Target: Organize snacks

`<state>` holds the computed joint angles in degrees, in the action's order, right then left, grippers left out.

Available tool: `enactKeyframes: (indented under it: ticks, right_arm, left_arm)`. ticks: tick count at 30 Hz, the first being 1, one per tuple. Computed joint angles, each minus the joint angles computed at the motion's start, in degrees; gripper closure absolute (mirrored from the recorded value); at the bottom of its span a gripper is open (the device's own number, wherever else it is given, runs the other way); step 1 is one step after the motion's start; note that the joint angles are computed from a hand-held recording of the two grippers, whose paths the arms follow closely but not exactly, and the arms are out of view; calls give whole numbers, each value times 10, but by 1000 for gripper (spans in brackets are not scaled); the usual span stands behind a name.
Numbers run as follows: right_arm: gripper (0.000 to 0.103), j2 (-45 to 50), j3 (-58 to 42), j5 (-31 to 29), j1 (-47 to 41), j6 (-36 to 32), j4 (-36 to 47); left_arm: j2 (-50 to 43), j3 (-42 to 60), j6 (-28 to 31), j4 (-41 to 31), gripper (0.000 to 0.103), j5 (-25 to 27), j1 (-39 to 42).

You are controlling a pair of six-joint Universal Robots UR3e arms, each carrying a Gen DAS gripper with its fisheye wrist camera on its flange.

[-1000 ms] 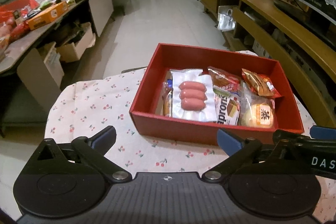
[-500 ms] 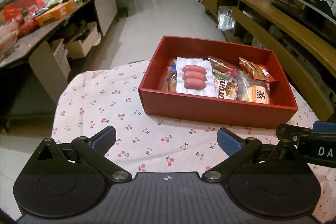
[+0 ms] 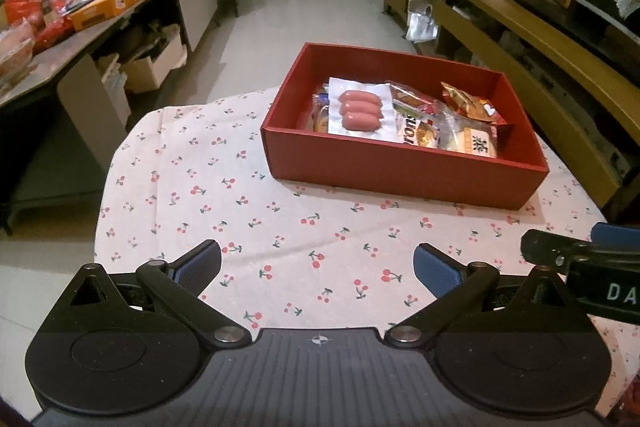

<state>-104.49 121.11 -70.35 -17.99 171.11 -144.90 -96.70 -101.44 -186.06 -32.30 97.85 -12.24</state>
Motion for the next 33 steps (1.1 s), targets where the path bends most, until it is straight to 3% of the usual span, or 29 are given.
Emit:
enactKeyframes:
  ticks: [8,15,21,33]
  right_arm:
    - [16,-20,16,8,-7,-3,6]
    - [16,-43,30,23,-15,-12,15]
    - [16,-45,30,29,-19,-14,21]
    - [16,-43,27,25,-15,-20,32]
  left_arm:
    - [18,-14,-7,-7,0,-19,6]
    - [20,-7,-7,-17,0,7,-8]
    - [28,-12,-11,-29,0,-28,11]
    - [25,-26,-5,-2,0,3,-5]
